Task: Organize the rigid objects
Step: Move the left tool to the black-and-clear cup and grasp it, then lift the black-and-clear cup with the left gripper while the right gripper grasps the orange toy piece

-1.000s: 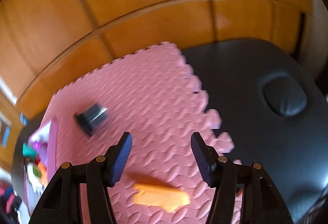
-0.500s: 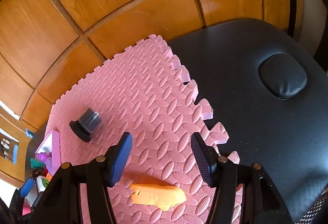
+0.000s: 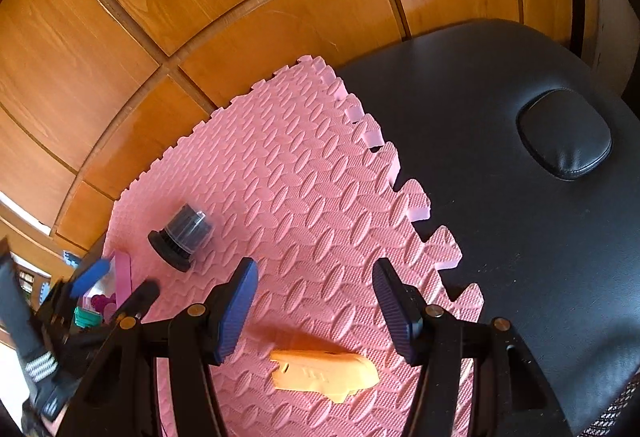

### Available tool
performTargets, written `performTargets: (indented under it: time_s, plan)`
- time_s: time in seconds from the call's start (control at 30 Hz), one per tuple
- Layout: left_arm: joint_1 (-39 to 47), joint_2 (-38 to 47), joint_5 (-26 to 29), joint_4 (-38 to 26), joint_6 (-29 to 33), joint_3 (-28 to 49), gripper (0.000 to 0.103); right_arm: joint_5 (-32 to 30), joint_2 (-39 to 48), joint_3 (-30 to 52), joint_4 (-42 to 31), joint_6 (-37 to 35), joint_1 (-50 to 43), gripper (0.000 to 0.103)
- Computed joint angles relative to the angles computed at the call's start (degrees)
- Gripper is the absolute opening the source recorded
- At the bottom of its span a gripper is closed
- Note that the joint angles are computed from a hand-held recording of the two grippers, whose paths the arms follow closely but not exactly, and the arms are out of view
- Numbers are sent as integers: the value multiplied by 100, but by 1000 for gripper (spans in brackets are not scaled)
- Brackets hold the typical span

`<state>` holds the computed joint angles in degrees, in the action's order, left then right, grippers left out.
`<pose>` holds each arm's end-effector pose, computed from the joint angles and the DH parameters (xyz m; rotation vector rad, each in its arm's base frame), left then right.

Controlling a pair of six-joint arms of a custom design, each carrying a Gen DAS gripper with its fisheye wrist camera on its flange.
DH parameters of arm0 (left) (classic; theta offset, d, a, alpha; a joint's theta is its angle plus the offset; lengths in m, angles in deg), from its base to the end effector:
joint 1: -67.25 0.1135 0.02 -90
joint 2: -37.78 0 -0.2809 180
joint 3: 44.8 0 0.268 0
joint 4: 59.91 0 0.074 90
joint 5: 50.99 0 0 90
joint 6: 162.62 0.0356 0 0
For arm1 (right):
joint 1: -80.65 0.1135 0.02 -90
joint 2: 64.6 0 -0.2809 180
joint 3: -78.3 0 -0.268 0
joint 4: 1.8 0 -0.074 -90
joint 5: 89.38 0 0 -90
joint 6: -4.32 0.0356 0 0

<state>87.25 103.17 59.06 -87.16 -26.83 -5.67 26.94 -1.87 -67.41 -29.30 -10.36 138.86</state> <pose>0.1989 0.0594 0.1639 0.6787 2.3314 0.0742 0.1115 0.1500 0.1478 0.5393 2.4026 0.4647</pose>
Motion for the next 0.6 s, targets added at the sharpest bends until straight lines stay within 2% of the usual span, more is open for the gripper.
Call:
performTargets:
  time_s: [0.17, 0.37, 0.4, 0.43, 0.47, 0.6]
  plan:
    - [-595, 687, -529, 648, -160, 145, 93, -88, -88, -47, 37, -17, -62, 60]
    - [-993, 1663, -875, 1115, -162, 473, 91, -226, -168, -131, 126, -19, -163, 60]
    - [-1017, 1782, -900, 1099, -176, 528, 87, -236, -166, -135, 137, -25, -175, 60]
    - [-1037, 1929, -917, 1005, -198, 620, 66, -236, -166, -135, 137, -25, -175, 60]
    - [-1009, 2086, -858, 784, -199, 756, 58, -236, -170, -136, 134, -16, -177, 60]
    - [-772, 1977, -575, 612, -373, 728, 57, -226, -220, -157, 113, 3, -192, 60]
